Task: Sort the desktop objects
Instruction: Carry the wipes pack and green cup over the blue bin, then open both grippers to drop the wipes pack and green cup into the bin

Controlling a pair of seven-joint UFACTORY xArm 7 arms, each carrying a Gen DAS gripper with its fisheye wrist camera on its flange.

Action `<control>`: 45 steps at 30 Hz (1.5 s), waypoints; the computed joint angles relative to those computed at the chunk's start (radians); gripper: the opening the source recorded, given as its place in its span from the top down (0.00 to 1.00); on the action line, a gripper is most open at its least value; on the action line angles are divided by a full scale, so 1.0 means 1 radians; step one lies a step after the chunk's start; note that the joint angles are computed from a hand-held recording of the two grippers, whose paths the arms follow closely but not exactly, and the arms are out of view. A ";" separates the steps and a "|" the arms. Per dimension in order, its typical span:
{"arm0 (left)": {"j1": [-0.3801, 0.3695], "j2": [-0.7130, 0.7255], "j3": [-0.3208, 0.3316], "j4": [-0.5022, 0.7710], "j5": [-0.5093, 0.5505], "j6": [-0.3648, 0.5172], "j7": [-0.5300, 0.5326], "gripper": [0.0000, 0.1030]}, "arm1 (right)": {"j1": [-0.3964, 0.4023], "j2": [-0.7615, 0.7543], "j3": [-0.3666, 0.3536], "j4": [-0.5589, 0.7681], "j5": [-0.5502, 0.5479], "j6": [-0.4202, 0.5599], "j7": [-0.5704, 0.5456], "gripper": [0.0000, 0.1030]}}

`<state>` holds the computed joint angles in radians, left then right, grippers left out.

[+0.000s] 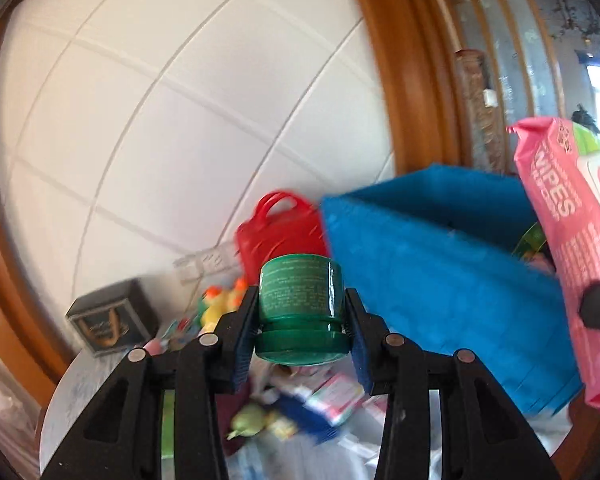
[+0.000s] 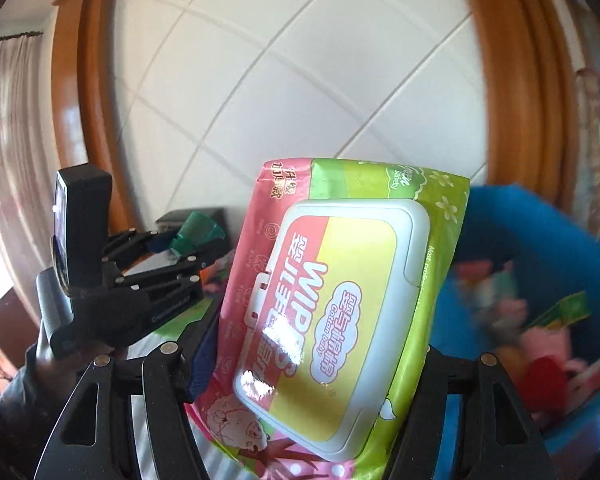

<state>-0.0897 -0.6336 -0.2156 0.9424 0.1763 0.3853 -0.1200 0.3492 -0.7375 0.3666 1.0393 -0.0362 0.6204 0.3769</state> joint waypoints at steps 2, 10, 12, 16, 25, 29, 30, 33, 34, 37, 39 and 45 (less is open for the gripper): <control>0.025 0.065 -0.087 0.087 0.023 -0.003 -0.058 0.61 | 0.001 -0.050 -0.079 -0.003 -0.008 0.048 -0.060 0.37; 0.088 0.472 -0.426 0.587 0.370 0.146 -0.347 0.61 | -0.144 -0.022 -0.246 0.051 0.008 0.095 -0.194 0.36; 0.059 0.598 -0.496 0.731 0.522 0.244 -0.413 0.60 | -0.181 0.018 -0.268 0.076 0.020 0.103 -0.192 0.32; -0.122 0.802 -0.515 0.971 0.839 0.485 -0.539 0.18 | -0.221 0.102 -0.297 0.127 0.044 0.098 -0.201 0.03; -0.236 0.776 -0.385 0.960 0.890 0.522 -0.663 0.07 | -0.253 0.053 -0.287 0.108 0.067 0.084 -0.170 0.00; -0.234 0.664 -0.313 0.834 0.840 0.474 -0.707 0.07 | -0.252 -0.019 -0.258 0.038 0.069 0.076 -0.141 0.00; -0.232 0.619 -0.290 0.781 0.819 0.453 -0.711 0.07 | -0.256 -0.034 -0.247 0.027 0.063 0.076 -0.131 0.00; -0.249 0.516 -0.225 0.662 0.783 0.416 -0.718 0.07 | -0.263 -0.098 -0.209 -0.010 0.050 0.079 -0.088 0.00; -0.257 0.486 -0.205 0.628 0.773 0.407 -0.721 0.07 | -0.268 -0.122 -0.192 -0.020 0.043 0.086 -0.069 0.00; -0.255 0.345 -0.150 0.480 0.714 0.354 -0.717 0.07 | -0.280 -0.206 -0.136 -0.052 0.024 0.101 -0.004 0.00; -0.242 0.230 -0.122 0.368 0.671 0.317 -0.707 0.07 | -0.287 -0.262 -0.097 -0.066 0.011 0.122 0.041 0.00; -0.276 -0.081 -0.025 0.093 0.519 0.284 -0.598 0.07 | -0.303 -0.389 0.054 -0.025 -0.004 0.285 0.196 0.00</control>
<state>-0.3656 -0.7150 -0.2409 1.0358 0.6956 0.6688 -0.7178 0.0462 -1.1268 0.4209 1.0140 -0.0403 0.9053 0.5733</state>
